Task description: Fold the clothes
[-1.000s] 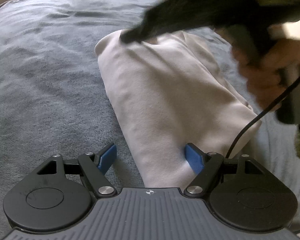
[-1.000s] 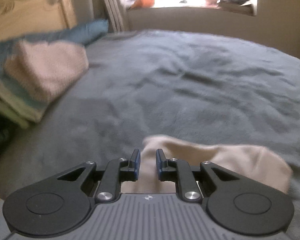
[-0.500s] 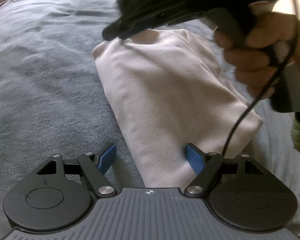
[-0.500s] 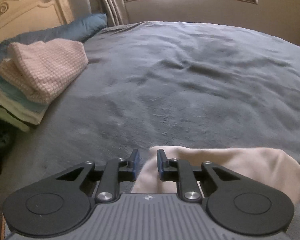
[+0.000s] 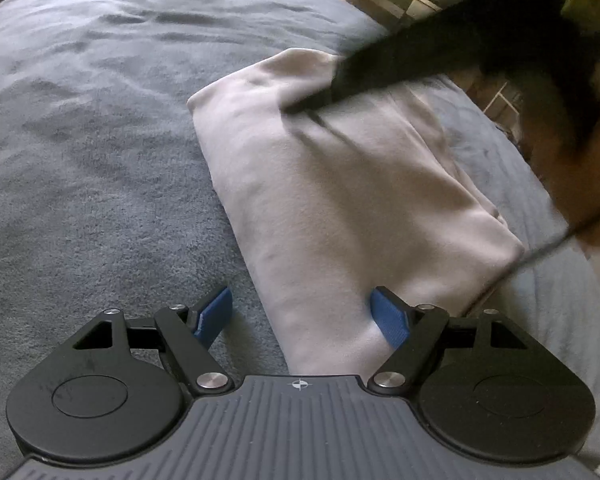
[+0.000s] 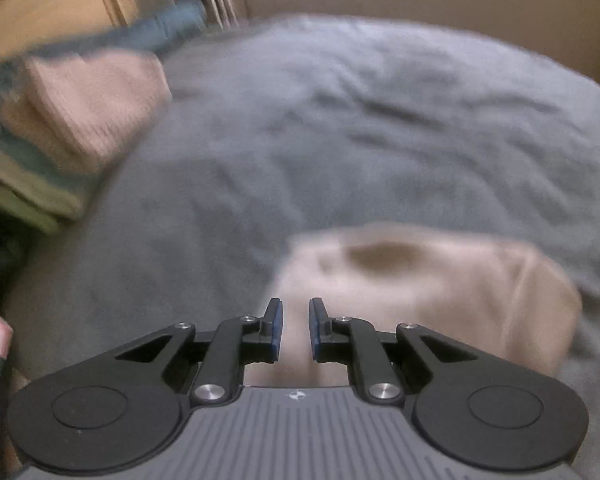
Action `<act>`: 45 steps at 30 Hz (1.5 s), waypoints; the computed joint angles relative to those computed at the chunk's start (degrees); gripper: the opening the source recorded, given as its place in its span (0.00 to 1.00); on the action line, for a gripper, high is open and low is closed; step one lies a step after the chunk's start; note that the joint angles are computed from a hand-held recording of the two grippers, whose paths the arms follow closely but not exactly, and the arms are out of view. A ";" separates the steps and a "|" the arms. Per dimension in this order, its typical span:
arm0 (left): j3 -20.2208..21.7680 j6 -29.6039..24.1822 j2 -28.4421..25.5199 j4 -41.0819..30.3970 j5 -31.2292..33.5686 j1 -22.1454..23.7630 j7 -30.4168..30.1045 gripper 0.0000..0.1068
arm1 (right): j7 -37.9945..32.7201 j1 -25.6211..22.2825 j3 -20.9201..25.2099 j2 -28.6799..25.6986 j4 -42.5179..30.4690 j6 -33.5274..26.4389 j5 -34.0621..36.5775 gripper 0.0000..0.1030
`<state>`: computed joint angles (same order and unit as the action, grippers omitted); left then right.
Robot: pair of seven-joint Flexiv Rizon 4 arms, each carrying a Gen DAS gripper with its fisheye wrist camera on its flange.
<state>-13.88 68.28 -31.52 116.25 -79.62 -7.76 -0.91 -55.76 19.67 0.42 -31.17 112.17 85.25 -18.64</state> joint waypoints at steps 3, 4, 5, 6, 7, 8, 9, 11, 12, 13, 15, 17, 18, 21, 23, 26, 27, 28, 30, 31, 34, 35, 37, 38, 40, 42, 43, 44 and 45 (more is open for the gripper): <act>0.07 0.20 -0.07 -0.07 0.33 -0.08 -0.36 0.72 | 2.66 2.36 -3.52 -2.35 1.72 4.13 0.25 0.11; 0.19 -0.21 -0.03 -0.07 0.92 0.03 -1.21 0.72 | 3.08 1.42 -2.39 -2.28 1.20 3.46 1.17 0.11; 0.28 -0.62 0.02 -0.07 1.53 0.17 -2.08 0.72 | 3.53 0.53 -1.33 -2.22 0.68 2.80 2.08 0.12; 0.34 -1.02 0.07 -0.06 2.14 0.33 -2.95 0.72 | 3.03 1.03 -1.78 -1.32 0.93 1.69 1.30 0.12; 0.38 -1.41 0.12 -0.05 2.74 0.50 -3.80 0.72 | 2.53 1.53 -2.23 -0.40 1.18 0.55 0.39 0.12; 0.23 -1.38 0.38 0.19 2.56 0.64 -3.95 0.72 | 2.09 1.40 -1.71 0.69 1.52 -0.27 0.05 0.13; 0.12 -1.44 0.57 0.39 2.34 0.79 -3.83 0.72 | 2.12 0.72 -0.72 1.74 1.84 -1.08 -0.96 0.14; 0.08 -1.65 -0.33 -0.60 3.03 1.07 -4.37 0.72 | -2.06 -2.33 4.32 2.95 1.75 -0.99 3.29 0.14; 0.05 -1.93 -0.33 -0.57 3.29 1.26 -4.97 0.72 | -1.65 -2.53 4.64 2.79 1.88 -1.33 1.96 0.13; 0.01 -2.10 -0.27 -0.44 3.42 1.40 -5.37 0.72 | -1.73 -1.70 3.98 2.69 2.05 -1.64 1.46 0.13; -0.09 -1.48 -0.47 -0.58 3.78 1.27 -5.89 0.71 | 0.19 1.23 0.40 0.55 2.48 -1.95 -0.10 0.13; -0.33 -1.17 -0.35 -0.48 3.60 1.47 -5.87 0.71 | 0.64 1.16 -0.22 -1.46 3.42 3.08 0.44 0.12; -0.40 -1.66 -0.23 -0.48 3.58 1.77 -5.93 0.71 | 0.69 0.19 1.02 -1.13 2.99 2.15 1.26 0.12; -0.14 -2.37 0.16 -0.24 4.29 1.98 -7.40 0.71 | 1.30 0.49 1.46 1.29 3.00 -1.28 1.45 0.13; 0.18 -3.04 1.14 0.56 4.69 2.34 -7.96 0.71 | 1.63 1.45 0.98 3.38 4.13 -1.97 0.49 0.14; 0.55 -3.62 1.40 0.75 5.44 2.48 -8.66 0.71 | 0.64 -0.21 3.32 3.55 4.54 -0.41 1.46 0.14; 0.60 -3.72 1.44 0.83 5.56 2.53 -8.80 0.71 | 0.21 -0.73 4.09 3.58 4.65 0.10 1.91 0.15; 0.61 -3.61 1.48 0.93 5.59 2.50 -8.73 0.71 | 0.55 -0.20 3.58 2.89 4.40 -1.25 1.79 0.15; 1.01 -3.07 1.59 1.15 7.13 2.05 -10.03 0.71 | 1.90 1.46 1.22 0.47 5.04 0.49 1.07 0.13; 0.72 -3.04 1.79 1.50 6.54 2.40 -9.36 0.71 | 2.09 1.08 1.38 -0.27 5.15 2.20 1.66 0.12; 0.74 -4.40 2.30 1.83 6.25 3.08 -9.15 0.71 | 1.74 -1.12 4.11 0.99 4.33 -0.35 3.31 0.13; 0.88 -4.56 2.48 1.92 6.13 3.12 -9.56 0.71 | 2.07 0.07 2.81 2.15 5.12 -0.72 2.56 0.15; 1.23 -4.83 2.80 2.02 5.96 3.24 -10.33 0.71 | 3.24 0.87 1.80 4.52 7.15 -0.36 0.22 0.15; 1.48 -4.74 2.76 1.95 6.15 3.20 -10.87 0.70 | 1.29 -0.14 3.51 5.54 7.93 0.45 2.20 0.15; 1.67 -4.08 2.53 1.74 5.85 3.17 -11.90 0.70 | -0.85 -2.12 6.41 6.37 9.01 0.05 3.19 0.15; 2.24 -4.56 1.91 1.03 7.78 3.29 -15.01 0.70 | -1.60 -1.51 6.19 6.28 9.68 -2.12 2.61 0.16; 2.54 -5.17 1.55 0.62 9.32 3.51 -17.07 0.69 | -2.59 -0.56 5.58 6.29 9.95 -3.28 3.22 0.16; 2.68 -5.17 1.24 0.36 10.56 3.68 -18.38 0.69 | -0.01 0.92 3.11 5.20 11.51 -1.40 0.11 0.15; 2.77 -5.12 0.94 0.12 11.80 3.88 -19.66 0.68 | 0.14 1.27 2.51 4.76 12.03 0.50 0.74 0.15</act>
<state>-11.11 63.16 -30.58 116.36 -67.82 -3.88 -20.57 -55.62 20.94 2.93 -26.41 124.19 85.75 -17.90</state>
